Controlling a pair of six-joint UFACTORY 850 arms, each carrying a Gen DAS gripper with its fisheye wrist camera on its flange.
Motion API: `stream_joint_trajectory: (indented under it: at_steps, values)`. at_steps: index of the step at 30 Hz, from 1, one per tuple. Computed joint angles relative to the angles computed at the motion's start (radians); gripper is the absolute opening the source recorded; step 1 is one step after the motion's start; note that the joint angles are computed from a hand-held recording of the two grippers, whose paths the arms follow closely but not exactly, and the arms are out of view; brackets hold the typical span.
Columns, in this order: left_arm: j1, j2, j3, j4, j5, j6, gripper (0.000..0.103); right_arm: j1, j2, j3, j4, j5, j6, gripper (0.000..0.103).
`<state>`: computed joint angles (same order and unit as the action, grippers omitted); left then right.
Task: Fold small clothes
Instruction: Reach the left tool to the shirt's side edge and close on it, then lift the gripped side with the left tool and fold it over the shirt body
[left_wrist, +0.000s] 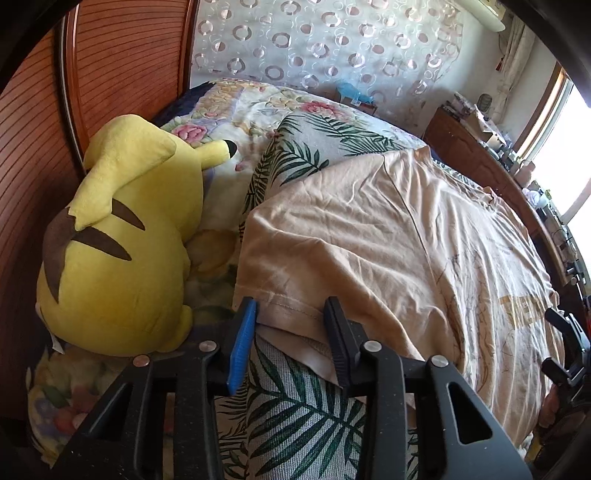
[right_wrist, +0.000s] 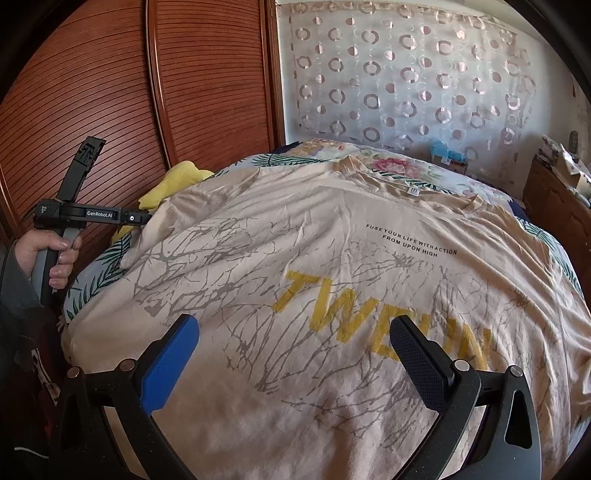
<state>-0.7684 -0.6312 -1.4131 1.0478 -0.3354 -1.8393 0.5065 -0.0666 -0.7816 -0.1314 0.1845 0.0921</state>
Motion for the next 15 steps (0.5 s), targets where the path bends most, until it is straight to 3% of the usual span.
stream_joint_trajectory:
  at_steps: [3,4,6,11,15]
  values:
    - [-0.006,-0.002,-0.01,-0.003,-0.04,0.032,0.021,0.009,-0.01,-0.008,0.079,-0.01,-0.079,0.103]
    - [-0.013,-0.003,-0.015,0.0,-0.072,0.039,0.01,0.011,-0.012,-0.011,0.092,-0.013,-0.093,0.103]
    - [-0.021,0.009,-0.006,0.054,-0.093,0.001,0.005,0.015,-0.009,-0.009,0.158,-0.016,-0.161,0.103]
    - [-0.039,0.047,0.005,0.204,-0.135,-0.119,0.004,0.033,-0.014,-0.009,0.303,-0.007,-0.306,0.103]
    - [-0.054,0.042,-0.059,0.232,-0.15,-0.083,0.004,0.03,-0.01,-0.004,0.236,-0.01,-0.235,0.103]
